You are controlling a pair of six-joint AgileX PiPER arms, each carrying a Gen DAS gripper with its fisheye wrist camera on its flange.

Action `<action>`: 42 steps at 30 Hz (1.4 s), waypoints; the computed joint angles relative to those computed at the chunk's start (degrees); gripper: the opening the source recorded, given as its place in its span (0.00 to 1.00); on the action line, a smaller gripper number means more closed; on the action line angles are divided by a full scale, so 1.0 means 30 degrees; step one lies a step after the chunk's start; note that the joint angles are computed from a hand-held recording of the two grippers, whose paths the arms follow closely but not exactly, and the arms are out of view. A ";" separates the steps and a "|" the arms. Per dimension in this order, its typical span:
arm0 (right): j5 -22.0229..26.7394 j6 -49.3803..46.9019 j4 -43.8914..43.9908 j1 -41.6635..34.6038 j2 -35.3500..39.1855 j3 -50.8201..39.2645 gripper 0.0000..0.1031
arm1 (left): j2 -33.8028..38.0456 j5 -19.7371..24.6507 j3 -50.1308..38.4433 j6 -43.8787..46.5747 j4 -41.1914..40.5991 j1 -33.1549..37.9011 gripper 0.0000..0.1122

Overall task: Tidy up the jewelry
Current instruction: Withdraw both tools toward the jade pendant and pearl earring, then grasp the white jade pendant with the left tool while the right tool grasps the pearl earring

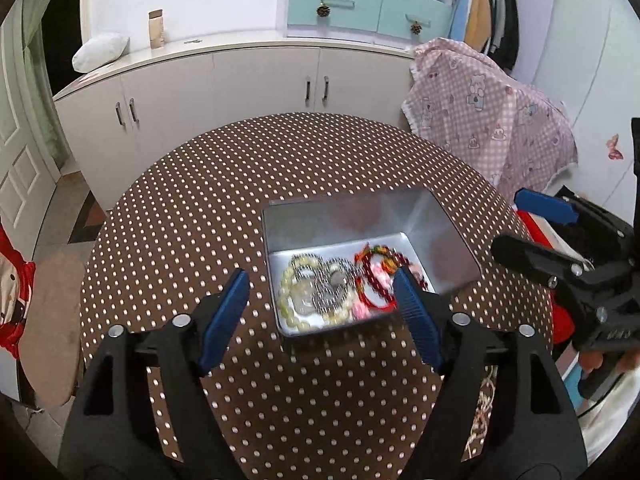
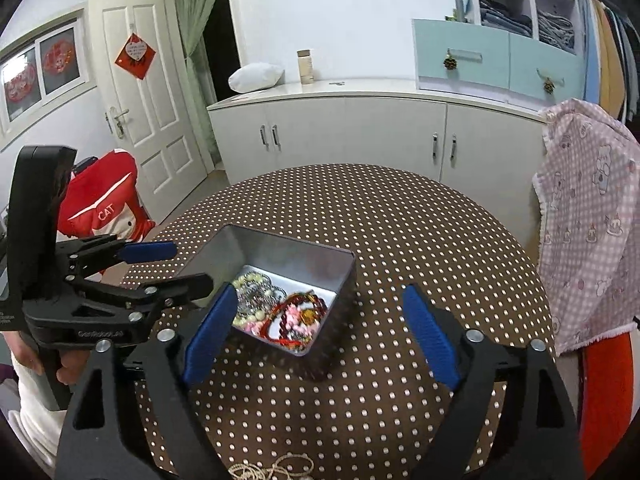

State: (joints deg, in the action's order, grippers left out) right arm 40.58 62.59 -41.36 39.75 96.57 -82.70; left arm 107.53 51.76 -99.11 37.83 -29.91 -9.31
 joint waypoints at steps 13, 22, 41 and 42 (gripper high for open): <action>0.0426 0.6474 -0.3174 0.1269 -0.2691 0.5579 0.91 | -0.2595 -0.0900 0.5000 0.2504 -0.1569 0.0537 0.76; 0.0605 1.0519 -0.5184 0.3171 -0.3856 0.8338 0.91 | -0.4029 0.0875 0.7896 0.3984 -0.2288 0.0482 0.76; 0.0861 1.3784 -0.6325 0.4819 -0.4050 1.0440 0.91 | -0.7058 -0.4712 1.3924 0.7930 -0.3013 -0.2531 0.30; 0.0916 1.3903 -0.6471 0.4982 -0.3994 1.0409 0.91 | -0.6928 -0.4557 1.3714 0.7901 -0.3028 -0.2395 0.28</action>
State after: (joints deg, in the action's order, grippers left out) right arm 43.33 104.30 -60.77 54.69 84.59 -51.47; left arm 86.75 38.09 -57.97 61.54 -38.99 -16.49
